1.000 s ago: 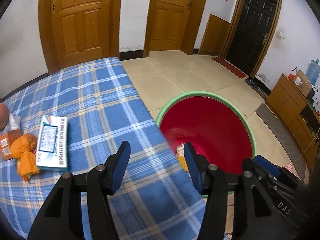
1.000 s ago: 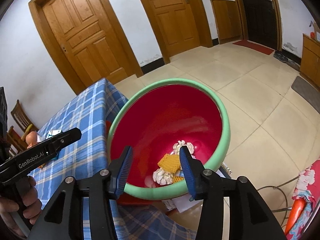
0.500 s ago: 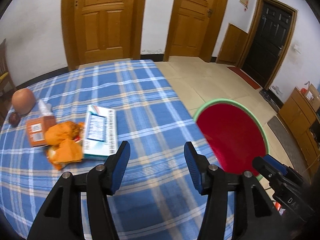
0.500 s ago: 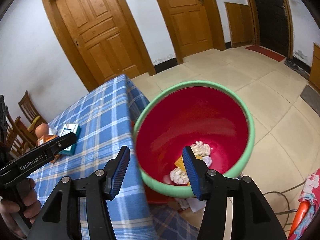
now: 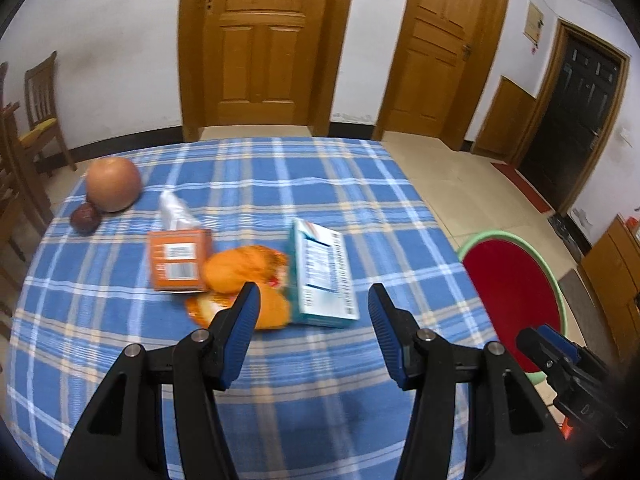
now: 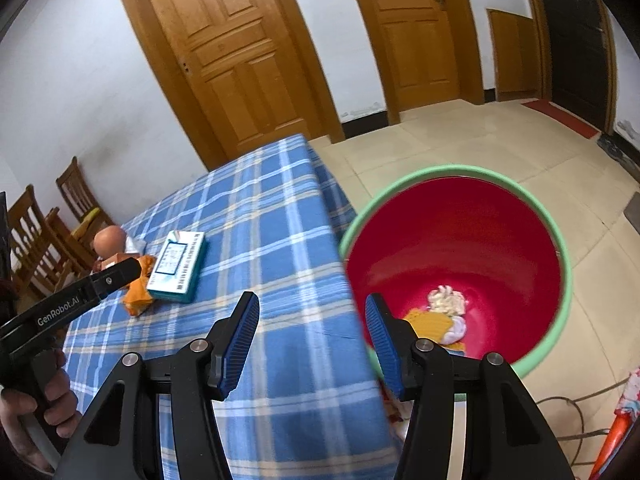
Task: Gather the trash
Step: 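Return to the table and grasp the small orange box with the left tool, then grasp the white medicine box with the right tool while the left tool holds the orange box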
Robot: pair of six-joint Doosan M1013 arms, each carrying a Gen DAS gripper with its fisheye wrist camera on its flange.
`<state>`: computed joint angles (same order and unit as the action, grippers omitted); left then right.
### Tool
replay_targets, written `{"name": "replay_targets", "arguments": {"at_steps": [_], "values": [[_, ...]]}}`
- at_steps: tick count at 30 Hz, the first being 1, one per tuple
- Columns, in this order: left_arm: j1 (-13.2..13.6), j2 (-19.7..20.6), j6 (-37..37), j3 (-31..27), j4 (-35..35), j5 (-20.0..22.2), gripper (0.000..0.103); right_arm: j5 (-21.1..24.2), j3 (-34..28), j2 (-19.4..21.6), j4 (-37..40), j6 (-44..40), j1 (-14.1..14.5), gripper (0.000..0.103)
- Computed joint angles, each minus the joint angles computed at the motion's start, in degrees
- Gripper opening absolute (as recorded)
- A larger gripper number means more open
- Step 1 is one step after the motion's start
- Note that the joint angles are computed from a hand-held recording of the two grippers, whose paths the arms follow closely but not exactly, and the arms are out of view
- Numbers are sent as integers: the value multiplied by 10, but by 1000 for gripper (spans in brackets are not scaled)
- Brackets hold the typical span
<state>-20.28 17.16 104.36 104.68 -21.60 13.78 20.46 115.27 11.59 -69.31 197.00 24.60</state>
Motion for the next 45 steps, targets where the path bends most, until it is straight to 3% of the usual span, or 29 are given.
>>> {"name": "replay_targets", "arguments": {"at_steps": [16,23,28,31,38,39,41,45], "values": [[37,14,-225,-21,208,-7,57,-17,-60,44,104,-132,11,59],[43,34,-260,-40,239,7,63,-16,-82,59,144,-182,13,59],[46,47,-252,-52,225,23,64,-18,-93,68,169,-210,12,59],[48,53,-241,-55,212,27,66,-20,-98,72,179,-223,12,72],[54,60,-180,-58,146,28,66,-23,-114,83,212,-263,12,72],[56,61,-162,-57,127,27,64,-23,-117,86,222,-274,12,72],[59,62,-127,-56,91,26,46,-24,-124,91,246,-303,12,72],[63,61,-84,-52,45,20,47,-23,-138,102,301,-365,11,72]]}}
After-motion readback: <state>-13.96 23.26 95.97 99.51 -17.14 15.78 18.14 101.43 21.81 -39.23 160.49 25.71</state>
